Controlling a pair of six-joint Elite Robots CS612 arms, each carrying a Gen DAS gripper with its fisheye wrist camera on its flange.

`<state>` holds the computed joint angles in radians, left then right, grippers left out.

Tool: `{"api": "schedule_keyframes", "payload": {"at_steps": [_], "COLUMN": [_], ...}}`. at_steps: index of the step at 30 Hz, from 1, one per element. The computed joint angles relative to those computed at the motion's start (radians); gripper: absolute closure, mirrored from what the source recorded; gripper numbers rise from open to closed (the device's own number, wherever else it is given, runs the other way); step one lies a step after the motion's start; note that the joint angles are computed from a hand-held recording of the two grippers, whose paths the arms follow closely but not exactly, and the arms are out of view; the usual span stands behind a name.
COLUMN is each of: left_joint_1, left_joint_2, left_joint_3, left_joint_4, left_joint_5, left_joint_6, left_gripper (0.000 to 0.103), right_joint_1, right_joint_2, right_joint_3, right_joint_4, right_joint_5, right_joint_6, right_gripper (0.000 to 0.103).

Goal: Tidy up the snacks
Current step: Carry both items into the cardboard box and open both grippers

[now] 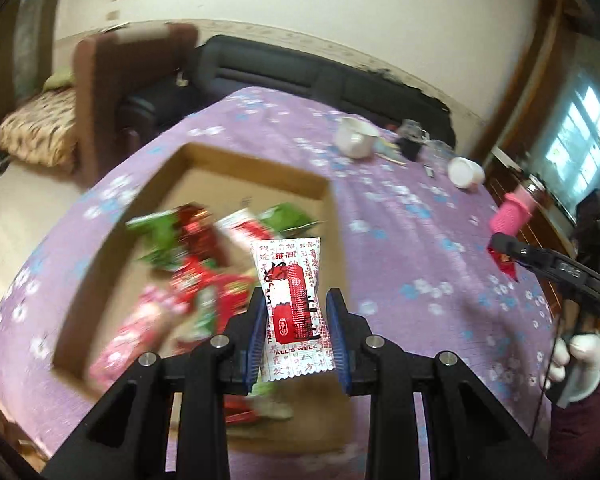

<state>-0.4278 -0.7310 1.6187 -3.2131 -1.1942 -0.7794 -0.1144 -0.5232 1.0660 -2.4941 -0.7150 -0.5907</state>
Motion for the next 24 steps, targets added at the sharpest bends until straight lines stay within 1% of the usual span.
{"api": "schedule_keyframes", "payload": {"at_steps": [3, 6, 11, 14, 18, 22, 24], "left_joint_1": [0.014, 0.022, 0.031, 0.033, 0.037, 0.041, 0.043], "left_joint_2": [-0.002, 0.002, 0.028, 0.046, 0.068, 0.079, 0.083], "left_joint_3": [0.032, 0.048, 0.028, 0.005, -0.021, -0.031, -0.031], "left_joint_4": [-0.025, -0.057, -0.104, -0.118, -0.12, -0.12, -0.128], "left_joint_5": [-0.024, -0.053, -0.125, -0.168, -0.209, -0.229, -0.234], "left_joint_6": [-0.048, -0.071, -0.062, -0.039, -0.028, -0.038, -0.05], "left_gripper": [0.074, 0.074, 0.074, 0.074, 0.073, 0.072, 0.071], "right_joint_1": [0.027, 0.054, 0.105, 0.13, 0.161, 0.182, 0.191], "right_joint_2": [-0.031, -0.05, -0.05, -0.046, -0.025, 0.002, 0.019], "right_joint_3": [0.046, 0.076, 0.073, 0.07, 0.04, -0.001, -0.026], "right_joint_4": [0.037, 0.075, 0.127, 0.117, 0.09, 0.083, 0.081], "right_joint_5": [0.006, -0.002, -0.05, -0.084, -0.148, -0.203, -0.227], "right_joint_6": [-0.061, -0.114, -0.16, -0.152, -0.135, -0.115, -0.101], "right_gripper": [0.072, 0.072, 0.072, 0.072, 0.072, 0.072, 0.072]}}
